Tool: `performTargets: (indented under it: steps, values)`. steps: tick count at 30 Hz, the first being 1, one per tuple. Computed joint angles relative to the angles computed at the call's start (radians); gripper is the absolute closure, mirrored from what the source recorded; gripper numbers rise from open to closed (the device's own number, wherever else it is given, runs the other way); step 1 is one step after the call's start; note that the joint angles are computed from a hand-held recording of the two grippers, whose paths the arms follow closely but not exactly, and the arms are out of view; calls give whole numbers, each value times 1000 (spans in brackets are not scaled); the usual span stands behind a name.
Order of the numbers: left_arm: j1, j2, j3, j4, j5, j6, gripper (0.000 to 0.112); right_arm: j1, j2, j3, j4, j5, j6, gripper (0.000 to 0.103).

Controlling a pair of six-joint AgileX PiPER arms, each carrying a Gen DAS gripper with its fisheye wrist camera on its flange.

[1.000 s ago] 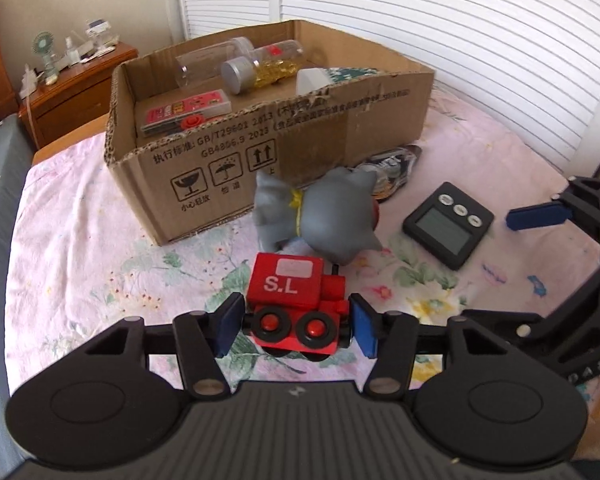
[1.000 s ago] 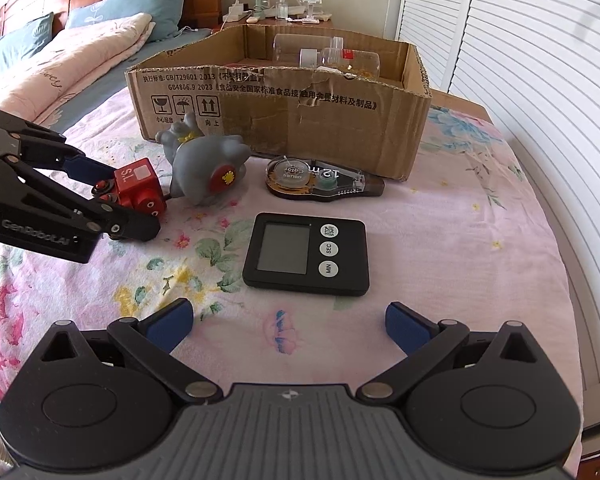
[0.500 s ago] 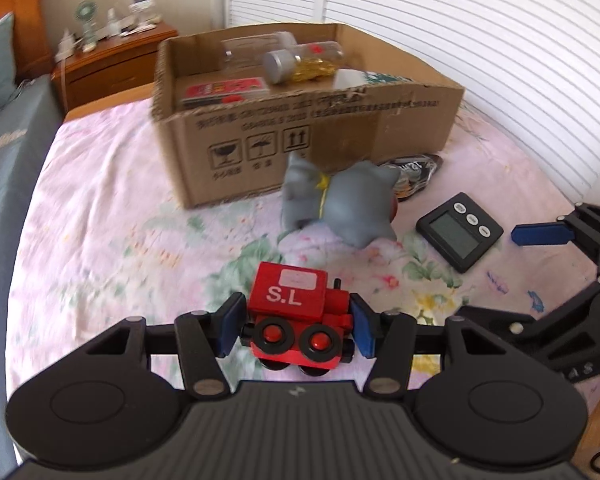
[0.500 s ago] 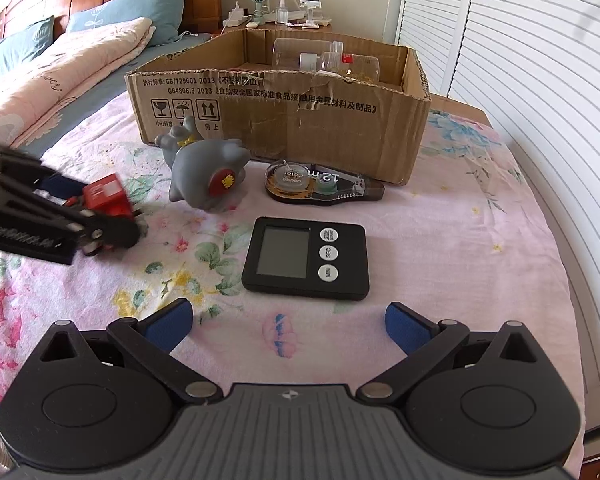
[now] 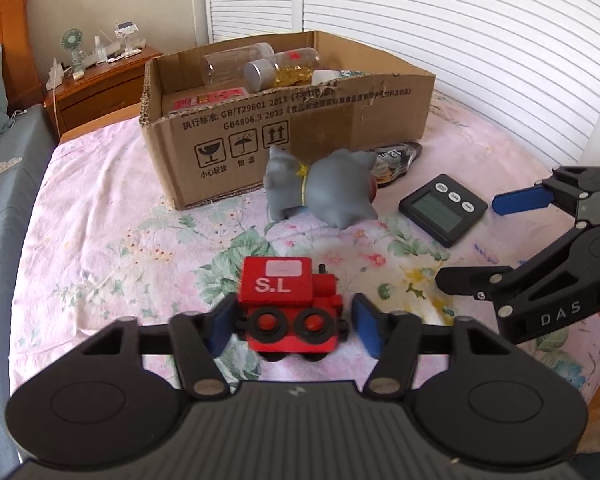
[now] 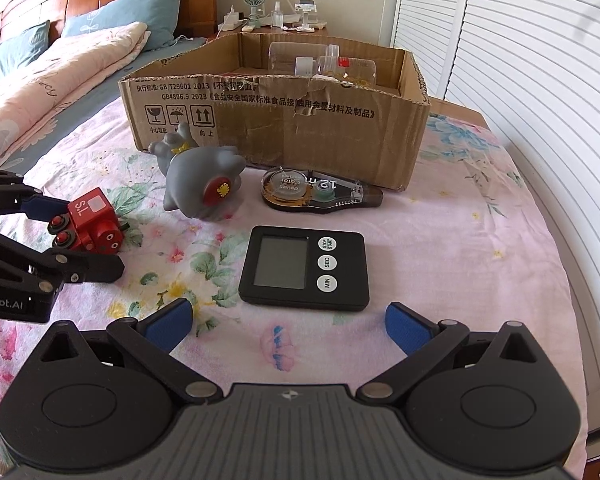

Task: Organize rigid objects
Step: 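Grasp red S.L toy train with left tool while right tool holds timer, then carry train and timer over the box and open both tools to drop them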

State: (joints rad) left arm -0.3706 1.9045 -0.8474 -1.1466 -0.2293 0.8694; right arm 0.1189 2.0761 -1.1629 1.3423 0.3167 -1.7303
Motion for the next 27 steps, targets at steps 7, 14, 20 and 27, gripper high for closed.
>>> performTargets:
  steps: [7, 14, 20, 27]
  values:
    - [-30, -1, -15, -252, -36, 168, 56, -2, 19, -25, 13, 13, -20, 0]
    - [-36, 2, -28, -330, -46, 208, 56, 8, 64, -109, -87, 26, 85, 0]
    - [-30, 1, -30, -340, -35, 215, 56, 24, 88, -160, -174, 23, 188, 0]
    - [-21, 0, -31, -335, -21, 209, 56, 28, 85, -177, -261, 32, 273, 5]
